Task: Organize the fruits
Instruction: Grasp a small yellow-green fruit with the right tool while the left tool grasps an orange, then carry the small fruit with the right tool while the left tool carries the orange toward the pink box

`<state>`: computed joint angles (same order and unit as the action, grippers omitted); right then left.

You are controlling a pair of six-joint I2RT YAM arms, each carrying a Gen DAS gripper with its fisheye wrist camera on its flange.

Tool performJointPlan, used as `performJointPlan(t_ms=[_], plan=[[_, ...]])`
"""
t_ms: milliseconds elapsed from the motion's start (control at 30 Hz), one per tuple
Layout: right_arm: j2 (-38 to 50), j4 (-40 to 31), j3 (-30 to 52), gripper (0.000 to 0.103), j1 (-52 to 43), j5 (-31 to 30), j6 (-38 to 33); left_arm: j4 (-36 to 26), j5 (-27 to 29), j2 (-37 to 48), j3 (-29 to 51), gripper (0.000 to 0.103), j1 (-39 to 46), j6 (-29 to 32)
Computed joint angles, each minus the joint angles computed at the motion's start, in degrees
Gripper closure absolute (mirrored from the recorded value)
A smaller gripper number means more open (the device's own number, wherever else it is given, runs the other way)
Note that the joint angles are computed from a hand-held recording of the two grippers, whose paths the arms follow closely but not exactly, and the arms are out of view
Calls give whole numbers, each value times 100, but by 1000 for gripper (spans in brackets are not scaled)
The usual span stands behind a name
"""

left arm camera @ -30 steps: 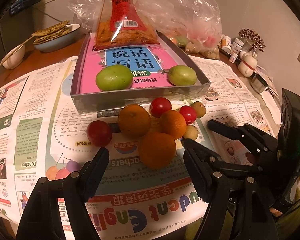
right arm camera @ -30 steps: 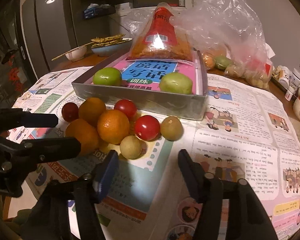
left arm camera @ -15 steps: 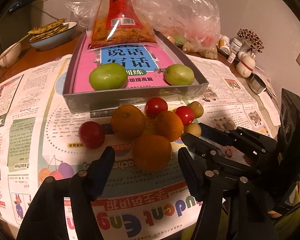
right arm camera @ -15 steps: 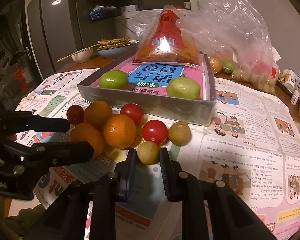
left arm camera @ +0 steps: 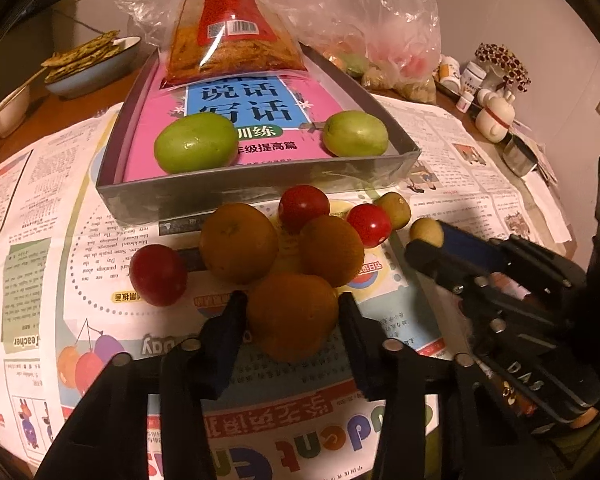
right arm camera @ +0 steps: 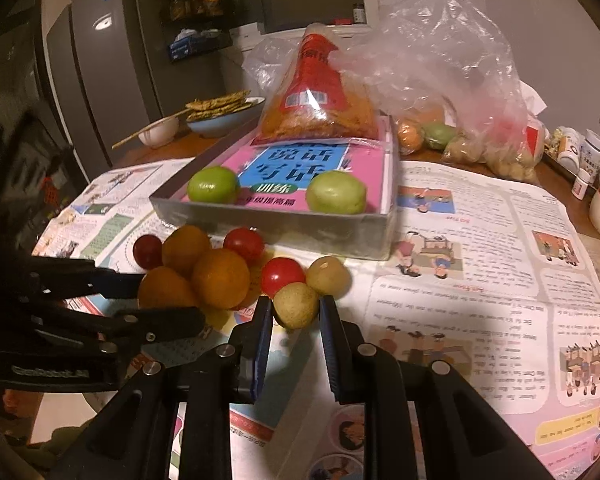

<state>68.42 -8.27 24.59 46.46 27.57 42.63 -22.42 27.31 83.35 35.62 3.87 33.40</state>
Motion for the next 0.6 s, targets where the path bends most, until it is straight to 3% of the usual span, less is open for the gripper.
performJointPlan(t_ms=[600], plan=[[-705,-322,-146,79,-104,71,140,-666,527,-208,441,59,816,346]])
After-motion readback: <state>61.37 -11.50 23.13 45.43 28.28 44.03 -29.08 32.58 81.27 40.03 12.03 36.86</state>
